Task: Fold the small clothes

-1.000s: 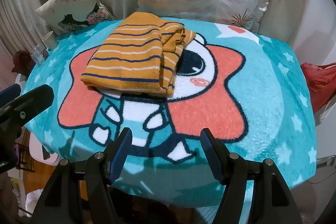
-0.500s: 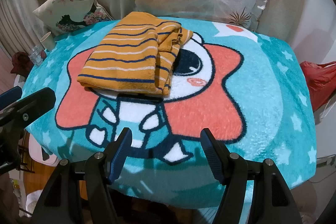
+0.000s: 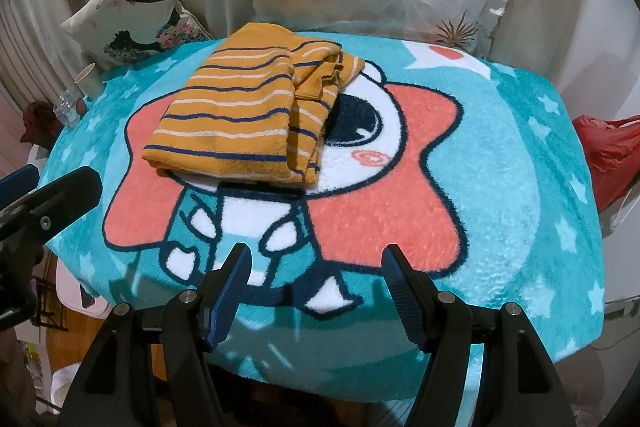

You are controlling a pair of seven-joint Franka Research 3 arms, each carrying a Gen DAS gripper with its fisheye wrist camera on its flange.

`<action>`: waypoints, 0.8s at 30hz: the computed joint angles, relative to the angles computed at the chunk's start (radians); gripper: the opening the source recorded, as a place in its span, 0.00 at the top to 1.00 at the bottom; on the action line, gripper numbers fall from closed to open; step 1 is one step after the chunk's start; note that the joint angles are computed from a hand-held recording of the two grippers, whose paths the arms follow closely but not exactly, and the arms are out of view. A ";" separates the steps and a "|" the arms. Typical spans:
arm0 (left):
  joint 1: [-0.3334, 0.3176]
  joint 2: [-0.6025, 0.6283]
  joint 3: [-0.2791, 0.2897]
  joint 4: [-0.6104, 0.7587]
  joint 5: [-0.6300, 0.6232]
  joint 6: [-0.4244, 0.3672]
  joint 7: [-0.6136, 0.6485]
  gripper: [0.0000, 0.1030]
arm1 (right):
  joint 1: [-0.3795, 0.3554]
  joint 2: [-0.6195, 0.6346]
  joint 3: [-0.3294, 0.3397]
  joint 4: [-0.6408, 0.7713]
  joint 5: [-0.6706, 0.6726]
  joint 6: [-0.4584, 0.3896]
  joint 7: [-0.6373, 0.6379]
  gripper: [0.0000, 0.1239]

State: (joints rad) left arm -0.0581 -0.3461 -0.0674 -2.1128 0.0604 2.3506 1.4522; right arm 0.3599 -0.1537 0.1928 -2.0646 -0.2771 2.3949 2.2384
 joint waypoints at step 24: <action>-0.014 0.027 -0.027 0.030 0.042 0.010 -0.026 0.00 | -0.033 -0.036 -0.003 -0.047 -0.002 0.061 0.004 0.41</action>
